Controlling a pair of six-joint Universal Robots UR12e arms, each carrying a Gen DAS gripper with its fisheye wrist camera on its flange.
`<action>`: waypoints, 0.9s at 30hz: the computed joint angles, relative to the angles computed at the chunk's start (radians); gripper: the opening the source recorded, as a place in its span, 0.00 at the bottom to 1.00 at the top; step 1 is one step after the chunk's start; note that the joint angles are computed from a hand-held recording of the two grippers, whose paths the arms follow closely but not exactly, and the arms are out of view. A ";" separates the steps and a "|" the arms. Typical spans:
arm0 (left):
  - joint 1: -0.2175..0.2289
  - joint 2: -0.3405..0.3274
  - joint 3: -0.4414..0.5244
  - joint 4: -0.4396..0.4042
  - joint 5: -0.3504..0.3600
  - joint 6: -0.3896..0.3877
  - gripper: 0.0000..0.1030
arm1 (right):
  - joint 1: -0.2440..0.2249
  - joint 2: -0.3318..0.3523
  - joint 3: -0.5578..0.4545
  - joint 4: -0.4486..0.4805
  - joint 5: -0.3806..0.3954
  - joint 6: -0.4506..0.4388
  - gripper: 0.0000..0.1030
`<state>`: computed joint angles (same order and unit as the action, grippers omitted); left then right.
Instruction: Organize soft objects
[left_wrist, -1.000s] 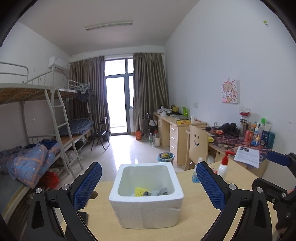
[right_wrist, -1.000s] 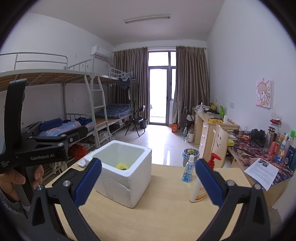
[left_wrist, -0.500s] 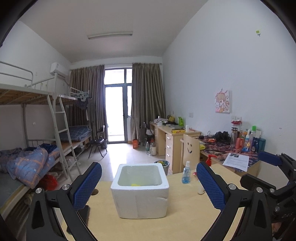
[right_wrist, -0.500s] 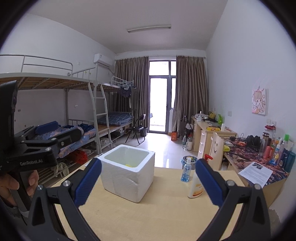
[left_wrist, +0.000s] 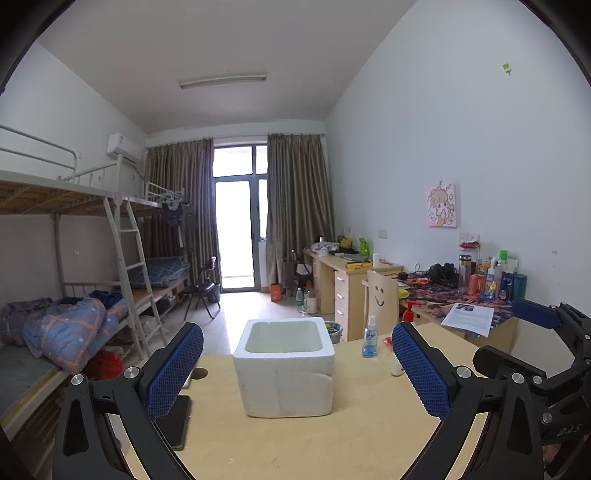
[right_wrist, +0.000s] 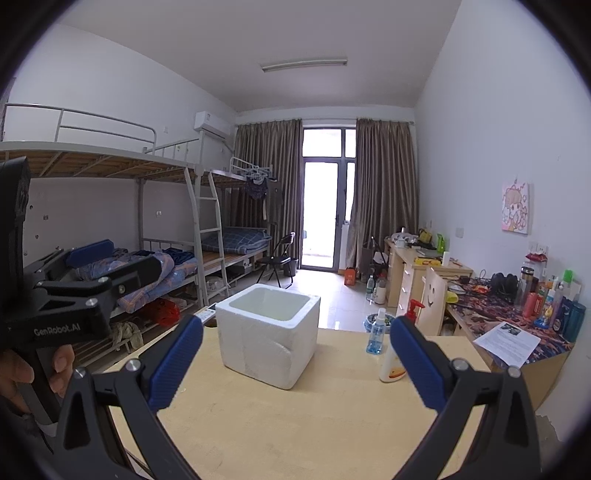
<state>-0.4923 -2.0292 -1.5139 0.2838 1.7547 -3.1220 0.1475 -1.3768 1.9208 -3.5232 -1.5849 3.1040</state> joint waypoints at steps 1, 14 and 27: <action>-0.002 0.005 -0.011 0.012 0.004 -0.002 0.99 | 0.002 -0.002 0.006 -0.015 -0.005 -0.002 0.99; -0.018 0.028 -0.103 0.102 0.030 -0.015 0.99 | 0.016 -0.011 0.056 -0.069 -0.016 -0.006 0.99; -0.035 0.021 -0.166 0.156 0.046 -0.047 0.99 | 0.042 0.009 0.115 -0.181 -0.101 0.012 0.99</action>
<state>-0.5277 -2.0084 -1.6803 0.4398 1.8004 -3.1694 0.1900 -1.3674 2.0354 -3.7041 -1.6858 3.1157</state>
